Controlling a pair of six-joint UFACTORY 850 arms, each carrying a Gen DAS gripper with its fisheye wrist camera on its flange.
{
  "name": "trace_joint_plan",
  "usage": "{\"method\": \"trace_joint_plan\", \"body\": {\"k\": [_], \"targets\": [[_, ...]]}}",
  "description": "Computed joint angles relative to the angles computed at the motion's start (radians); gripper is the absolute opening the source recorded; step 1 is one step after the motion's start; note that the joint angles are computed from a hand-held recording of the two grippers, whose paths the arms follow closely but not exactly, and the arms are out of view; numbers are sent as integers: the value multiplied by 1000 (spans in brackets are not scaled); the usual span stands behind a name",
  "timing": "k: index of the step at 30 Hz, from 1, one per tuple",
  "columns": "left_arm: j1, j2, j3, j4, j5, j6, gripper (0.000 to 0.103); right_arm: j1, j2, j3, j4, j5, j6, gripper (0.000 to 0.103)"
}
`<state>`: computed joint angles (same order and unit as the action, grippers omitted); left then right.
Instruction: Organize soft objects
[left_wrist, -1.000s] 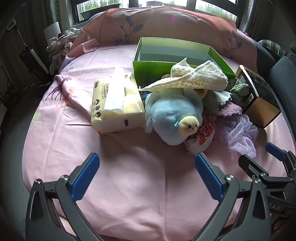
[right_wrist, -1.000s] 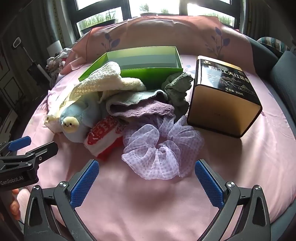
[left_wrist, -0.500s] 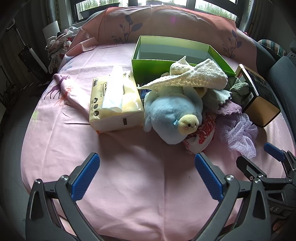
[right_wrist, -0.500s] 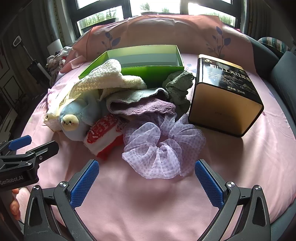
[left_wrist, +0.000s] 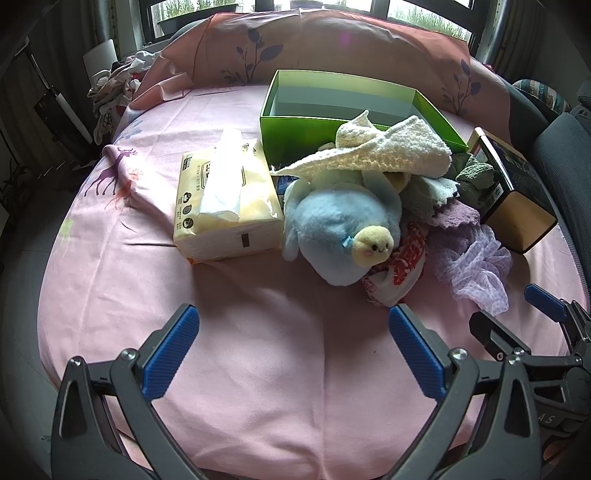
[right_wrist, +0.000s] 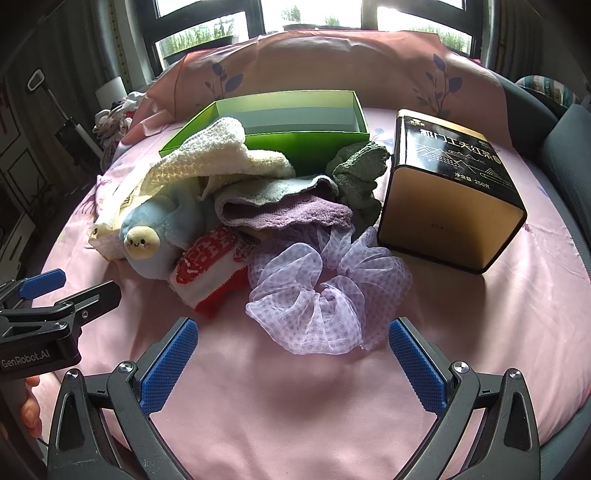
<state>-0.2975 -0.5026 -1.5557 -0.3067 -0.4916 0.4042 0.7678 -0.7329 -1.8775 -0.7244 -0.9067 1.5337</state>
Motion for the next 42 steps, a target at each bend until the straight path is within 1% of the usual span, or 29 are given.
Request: {"method": "trace_joint_plan", "body": {"k": [1,2,4,6,8,10,11,13,16,17,18,19,20,22,24,25,26,27,28,30,31,32,33,34,35,36,38,40,42], "targets": [[4,0,0,-45,-8,39,102,1,3,4,-3,1,4,103],[10,4,7,-131,-7,115,102,1,9,14,-7,5,10,103],[29,10,18,-340,-43,297,102,2,29,49,-20,29,14,103],[39,17,37,-516,-72,477,102,6,52,90,-44,45,23,103],[50,14,44,-694,-153,654,102,8,84,147,-72,79,48,103],[50,0,35,-775,-253,731,102,5,115,204,-89,120,78,103],[43,-9,23,-773,-292,723,102,3,127,227,-93,134,87,103],[18,-17,9,-784,-335,738,102,-2,144,261,-111,153,106,103],[-11,-56,-49,-707,-410,640,101,-13,171,315,-160,220,147,103],[-10,-75,-81,-678,-456,584,101,-17,180,332,-180,241,160,103],[-17,-92,-102,-675,-478,569,100,-21,184,343,-196,257,167,103],[-21,-112,-127,-672,-502,552,97,-26,185,351,-209,273,169,103],[-21,-131,-153,-657,-528,518,93,-29,188,360,-221,284,176,103],[-30,-173,-208,-613,-556,459,89,-40,190,373,-245,309,184,103],[-38,-202,-249,-580,-575,423,78,-50,194,385,-267,332,195,103],[-45,-217,-270,-560,-576,410,76,-54,196,392,-283,348,203,102],[-51,-230,-283,-543,-568,400,74,-59,197,397,-290,365,203,95],[-54,-241,-299,-533,-573,388,69,-65,194,396,-281,378,187,86],[-56,-256,-317,-528,-579,376,64,-70,189,392,-263,385,164,82],[-54,-282,-351,-522,-598,346,45,-77,180,385,-232,397,125,60],[-53,-294,-366,-520,-607,333,40,-80,182,392,-242,407,136,54],[-55,-303,-373,-516,-604,322,27,-81,185,399,-258,417,152,44],[-55,-317,-389,-509,-611,304,16,-81,188,405,-269,427,162,31],[-53,-329,-400,-506,-619,289,14,-81,189,408,-278,429,171,24],[-51,-336,-407,-504,-622,277,11,-82,189,408,-270,425,165,18],[-47,-337,-409,-505,-627,273,9,-82,188,404,-255,420,155,16],[-38,-329,-397,-526,-636,298,9,-79,194,409,-261,426,169,11],[-32,-301,-363,-544,-632,347,9,-68,209,421,-300,434,214,11],[-22,-267,-328,-579,-648,403,7,-46,223,417,-325,405,224,10]]}}
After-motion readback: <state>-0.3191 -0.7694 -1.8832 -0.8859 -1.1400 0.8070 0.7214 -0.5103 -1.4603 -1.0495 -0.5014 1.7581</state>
